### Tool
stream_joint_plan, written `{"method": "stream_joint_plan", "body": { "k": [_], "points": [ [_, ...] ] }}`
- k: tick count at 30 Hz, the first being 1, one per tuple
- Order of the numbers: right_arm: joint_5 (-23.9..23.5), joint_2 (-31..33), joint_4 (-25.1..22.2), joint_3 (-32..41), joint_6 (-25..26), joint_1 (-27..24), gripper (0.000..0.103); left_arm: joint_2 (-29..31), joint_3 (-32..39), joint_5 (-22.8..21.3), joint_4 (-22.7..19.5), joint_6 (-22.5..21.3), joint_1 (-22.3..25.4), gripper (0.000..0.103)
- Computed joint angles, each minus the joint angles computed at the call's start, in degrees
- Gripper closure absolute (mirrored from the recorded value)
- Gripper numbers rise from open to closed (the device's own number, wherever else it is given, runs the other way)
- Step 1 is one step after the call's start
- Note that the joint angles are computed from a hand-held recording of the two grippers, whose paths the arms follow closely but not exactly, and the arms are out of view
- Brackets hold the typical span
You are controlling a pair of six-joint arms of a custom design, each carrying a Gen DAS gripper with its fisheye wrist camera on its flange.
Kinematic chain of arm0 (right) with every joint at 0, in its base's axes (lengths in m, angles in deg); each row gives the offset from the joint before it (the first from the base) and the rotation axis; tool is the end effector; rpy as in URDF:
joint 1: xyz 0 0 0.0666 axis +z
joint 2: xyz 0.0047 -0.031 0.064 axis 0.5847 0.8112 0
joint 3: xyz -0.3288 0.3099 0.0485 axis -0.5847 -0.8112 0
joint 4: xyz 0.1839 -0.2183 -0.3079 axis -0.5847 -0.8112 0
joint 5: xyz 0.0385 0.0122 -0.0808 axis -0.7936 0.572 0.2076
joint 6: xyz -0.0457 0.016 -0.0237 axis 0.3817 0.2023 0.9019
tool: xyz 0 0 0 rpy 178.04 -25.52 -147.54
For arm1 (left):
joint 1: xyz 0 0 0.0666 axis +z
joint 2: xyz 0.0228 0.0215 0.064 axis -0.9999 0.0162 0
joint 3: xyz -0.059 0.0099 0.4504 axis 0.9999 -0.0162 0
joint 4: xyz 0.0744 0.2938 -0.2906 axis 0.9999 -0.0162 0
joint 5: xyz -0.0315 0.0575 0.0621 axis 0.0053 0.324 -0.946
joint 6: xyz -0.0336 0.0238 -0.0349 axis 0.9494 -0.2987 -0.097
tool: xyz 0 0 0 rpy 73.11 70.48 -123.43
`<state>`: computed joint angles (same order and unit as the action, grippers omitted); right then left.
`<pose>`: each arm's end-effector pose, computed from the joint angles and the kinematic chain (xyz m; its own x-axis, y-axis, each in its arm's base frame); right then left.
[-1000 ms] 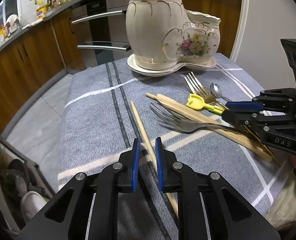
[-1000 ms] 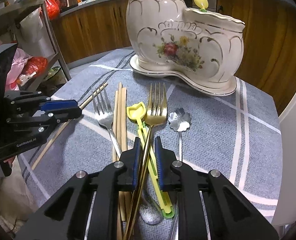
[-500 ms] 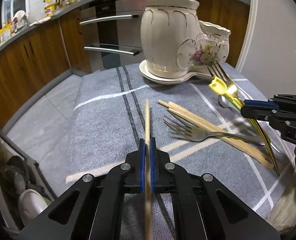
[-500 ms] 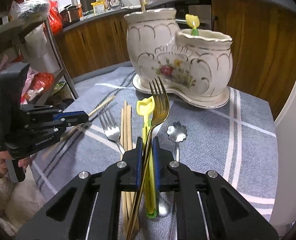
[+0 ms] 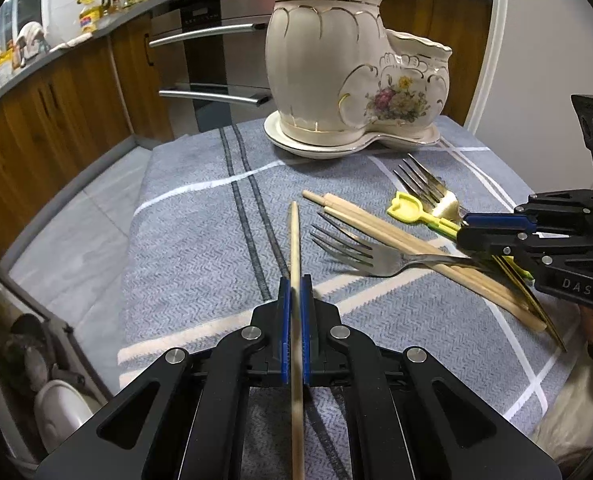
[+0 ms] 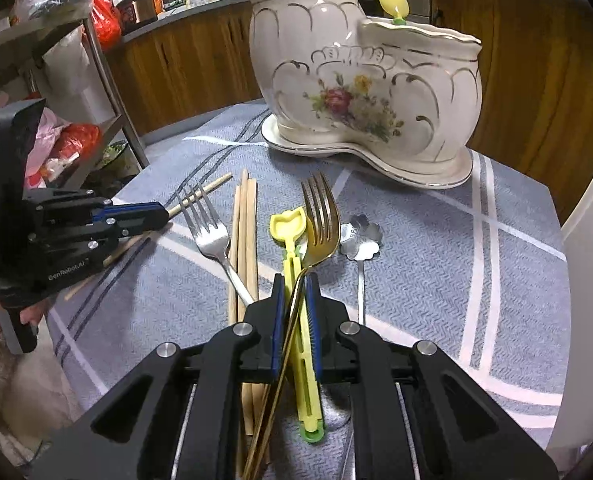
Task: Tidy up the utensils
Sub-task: 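Grasp another wooden chopstick with the left gripper while the right grasps a gold fork, then lift and lower the chopstick into the tall pot with left while right lowers fork into short pot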
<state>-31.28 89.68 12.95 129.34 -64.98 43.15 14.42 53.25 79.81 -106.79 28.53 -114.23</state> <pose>0.5434 0.0752 0.4355 -0.7511 -0.1040 -0.6520 -0.2274 0.9678 0.1076 0.5646 -0.2707 0.4404 -0.6047 0.4423 -0.6623 0.5899 0.8075 0.0006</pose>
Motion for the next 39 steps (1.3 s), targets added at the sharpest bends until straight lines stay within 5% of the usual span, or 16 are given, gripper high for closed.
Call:
{"method": "stream_joint_plan", "body": {
  "k": [22,26,31,39],
  "points": [
    [0.0,0.5,1.7,0.4,-3.3,-0.5,0.098,0.0,-0.5,-1.6,1.3,-0.8,-0.4,0.098],
    [2.0,0.7,1.2,0.8,-4.2,-0.3,0.088,0.1,-0.3,-1.8,1.2,-1.1,-0.5,0.098],
    [-2.6,1.6,0.0,1.5,-5.6,-1.3,0.088,0.4,0.2,-2.3,0.8,-1.6,-0.6,0.097],
    [-1.1,0.5,1.3,0.5,-5.0,-1.1,0.096,0.6,0.7,-1.3,0.4,-1.3,-0.3,0.098]
  ]
}}
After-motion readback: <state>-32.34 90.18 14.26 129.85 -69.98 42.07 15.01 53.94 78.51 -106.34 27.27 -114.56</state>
